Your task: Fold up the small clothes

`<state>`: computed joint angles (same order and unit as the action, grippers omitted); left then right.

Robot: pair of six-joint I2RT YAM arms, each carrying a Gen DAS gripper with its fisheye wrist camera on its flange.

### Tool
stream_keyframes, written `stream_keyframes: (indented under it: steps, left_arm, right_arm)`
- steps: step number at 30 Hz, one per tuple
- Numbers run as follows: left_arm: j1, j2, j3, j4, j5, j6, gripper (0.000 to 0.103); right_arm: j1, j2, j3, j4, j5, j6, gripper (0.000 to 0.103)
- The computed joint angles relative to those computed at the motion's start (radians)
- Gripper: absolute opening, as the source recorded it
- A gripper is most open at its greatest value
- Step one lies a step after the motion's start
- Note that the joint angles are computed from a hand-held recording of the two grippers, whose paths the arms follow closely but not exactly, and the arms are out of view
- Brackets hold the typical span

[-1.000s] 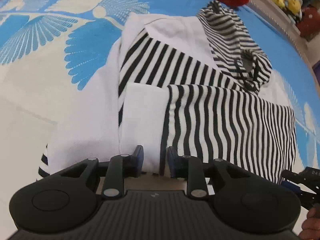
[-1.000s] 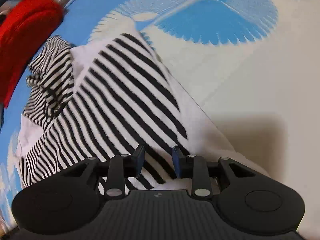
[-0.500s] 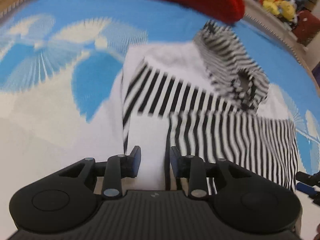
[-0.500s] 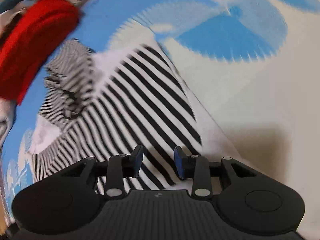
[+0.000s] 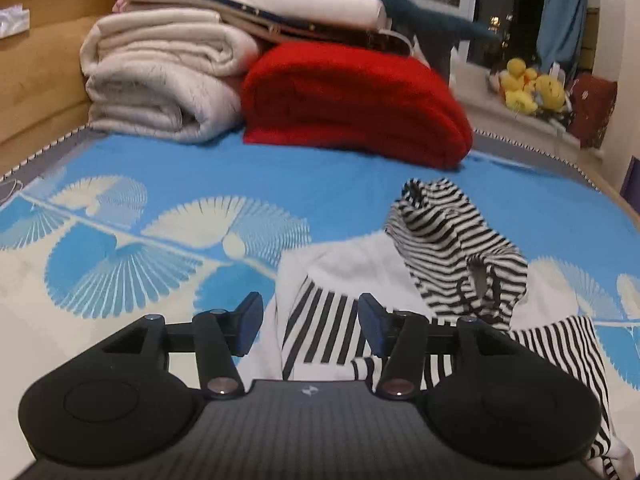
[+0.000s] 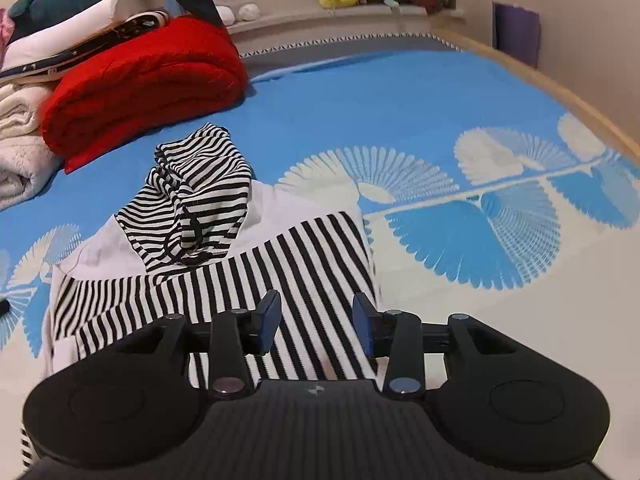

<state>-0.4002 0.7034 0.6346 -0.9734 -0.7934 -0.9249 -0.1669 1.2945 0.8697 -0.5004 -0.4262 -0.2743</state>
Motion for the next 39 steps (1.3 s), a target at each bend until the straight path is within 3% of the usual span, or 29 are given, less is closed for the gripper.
stream_keyframes:
  steps: [3, 9, 12, 14, 16, 19, 21, 23, 26, 29, 34, 37, 39]
  left_arm:
    - [0.003, -0.012, 0.004, -0.002, -0.017, -0.013, 0.058]
    - [0.059, -0.046, -0.015, 0.068, 0.028, 0.146, 0.055]
    - [0.113, -0.045, -0.011, 0.122, 0.065, 0.273, 0.047]
    - [0.221, -0.020, 0.005, 0.209, 0.144, 0.391, 0.040]
    - [0.346, 0.051, 0.036, 0.321, 0.257, 0.505, 0.026]
    - [0.521, 0.260, 0.126, 0.488, 0.448, 0.628, 0.011]
    - [0.588, 0.432, 0.210, 0.565, 0.522, 0.684, 0.011]
    - [0.630, 0.610, 0.312, 0.615, 0.575, 0.722, 0.011]
    - [0.683, 0.875, 0.495, 0.652, 0.695, 0.736, 0.011]
    - [0.703, 1.121, 0.694, 0.634, 0.752, 0.727, 0.012]
    - [0.700, 1.462, 1.038, 0.533, 0.710, 0.704, 0.034]
    - [0.715, 1.626, 1.242, 0.455, 0.756, 0.665, 0.047]
    - [0.715, 1.708, 1.351, 0.395, 0.778, 0.662, 0.047]
  right_arm:
    - [-0.008, -0.014, -0.019, 0.021, 0.024, -0.028, 0.041]
    - [-0.022, 0.017, -0.024, 0.093, 0.060, -0.054, 0.042]
    - [-0.032, 0.055, 0.017, 0.096, 0.047, -0.062, 0.042]
    - [-0.043, 0.072, 0.039, 0.111, 0.041, -0.067, 0.041]
    - [-0.057, 0.095, 0.060, 0.123, 0.035, -0.077, 0.041]
    - [-0.089, 0.143, 0.104, 0.110, 0.021, -0.093, 0.041]
    - [-0.110, 0.174, 0.136, 0.093, 0.011, -0.093, 0.036]
    - [-0.132, 0.204, 0.168, 0.078, -0.005, -0.092, 0.019]
    - [-0.147, 0.235, 0.191, 0.081, -0.003, -0.082, 0.019]
    - [-0.154, 0.264, 0.212, 0.074, -0.002, -0.076, 0.019]
    - [-0.150, 0.288, 0.216, 0.084, 0.018, -0.068, 0.019]
    - [-0.141, 0.299, 0.211, 0.101, 0.039, -0.060, 0.019]
    - [-0.136, 0.306, 0.213, 0.102, 0.044, -0.050, 0.019]
